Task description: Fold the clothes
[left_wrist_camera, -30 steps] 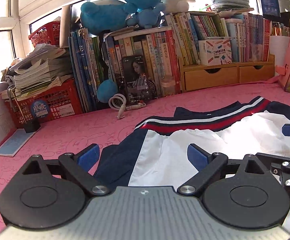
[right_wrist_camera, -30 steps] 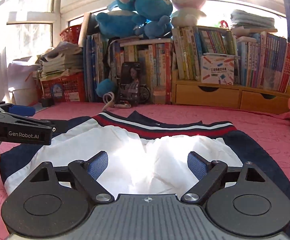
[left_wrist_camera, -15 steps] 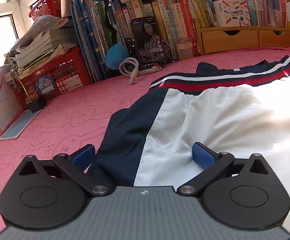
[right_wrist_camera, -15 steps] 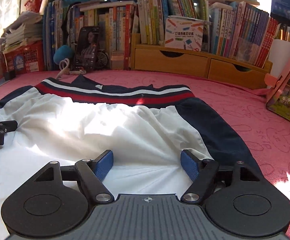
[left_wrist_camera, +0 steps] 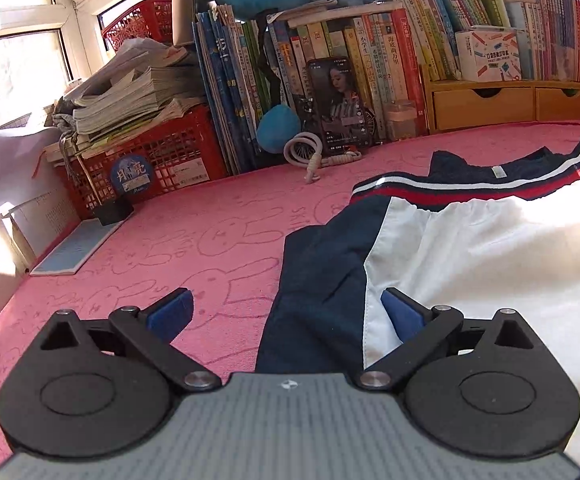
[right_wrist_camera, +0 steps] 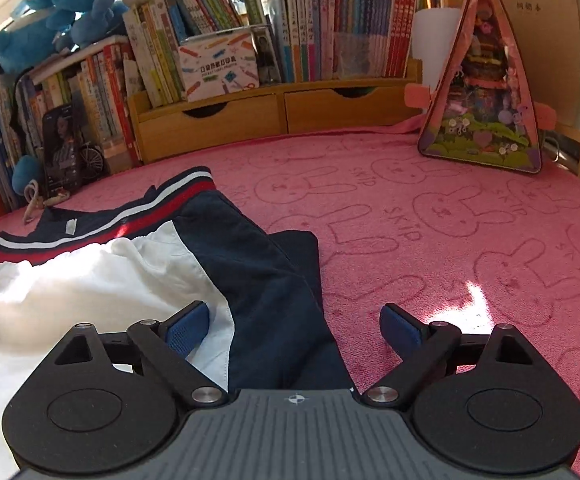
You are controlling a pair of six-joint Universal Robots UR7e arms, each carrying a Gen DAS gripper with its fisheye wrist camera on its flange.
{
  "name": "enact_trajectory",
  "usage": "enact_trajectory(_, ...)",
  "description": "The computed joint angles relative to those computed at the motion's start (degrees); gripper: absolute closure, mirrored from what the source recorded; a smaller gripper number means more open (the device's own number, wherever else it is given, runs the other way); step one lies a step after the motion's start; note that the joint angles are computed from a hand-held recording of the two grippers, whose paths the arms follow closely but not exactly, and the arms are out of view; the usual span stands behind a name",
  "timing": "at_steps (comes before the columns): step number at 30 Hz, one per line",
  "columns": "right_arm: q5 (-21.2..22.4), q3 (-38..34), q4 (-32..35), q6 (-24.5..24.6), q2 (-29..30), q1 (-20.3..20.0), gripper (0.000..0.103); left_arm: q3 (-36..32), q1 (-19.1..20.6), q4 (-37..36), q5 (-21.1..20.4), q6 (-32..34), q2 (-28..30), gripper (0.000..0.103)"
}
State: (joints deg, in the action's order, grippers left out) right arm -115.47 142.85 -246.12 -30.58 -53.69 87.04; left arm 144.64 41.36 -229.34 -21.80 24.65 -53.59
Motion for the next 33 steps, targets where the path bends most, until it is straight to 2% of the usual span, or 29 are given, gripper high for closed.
enact_trajectory(1,0.7,0.3,-0.9,-0.6,-0.4,0.5,0.012,0.0,-1.0,-2.4,-0.6,3.6,0.2,0.002)
enact_trajectory(4,5.2,0.4,1.9,0.1,-2.8,2.6,0.012,-2.7,-2.2,-1.7,-2.1,7.5,1.1,0.002)
enact_trajectory(7,8.4,-2.5,7.3,-1.6,-2.2,6.3,0.011,-6.0,-1.4,2.4,-7.1,6.9,2.0,0.002)
enact_trajectory(9,6.7,-5.9,8.0,-4.4,1.2,8.6,0.011,-9.5,-0.2,4.3,-9.3,8.4,4.6,0.002)
enact_trajectory(13,0.9,-12.5,9.4,-9.9,8.0,11.1,0.011,-15.7,2.2,5.9,-7.6,14.1,9.4,0.002)
enact_trajectory(16,3.1,-12.7,12.8,-8.3,7.6,9.3,0.011,-18.2,4.7,9.5,-5.9,14.0,10.1,0.002)
enact_trajectory(18,4.0,-12.4,14.0,-5.6,6.8,7.7,0.011,-19.1,6.3,11.0,-4.4,13.0,10.1,0.001)
enact_trajectory(22,5.5,-11.8,13.5,-0.7,5.7,3.7,0.009,-17.3,9.3,16.7,-7.9,4.7,6.0,0.000)
enact_trajectory(24,3.8,-12.0,11.5,0.6,6.2,3.2,0.009,-16.8,10.1,18.1,-9.1,2.3,4.6,0.000)
enact_trajectory(26,2.4,-12.3,10.3,1.6,6.5,2.9,0.009,-16.6,10.5,17.0,-9.5,2.9,4.6,0.000)
enact_trajectory(29,-1.4,-13.8,8.4,-0.1,8.6,4.1,0.009,-16.5,10.9,14.5,-9.7,3.7,5.4,0.000)
enact_trajectory(33,-7.6,-16.8,6.0,-0.8,11.4,6.0,0.000,-16.1,11.8,15.0,-11.1,-0.9,4.1,0.000)
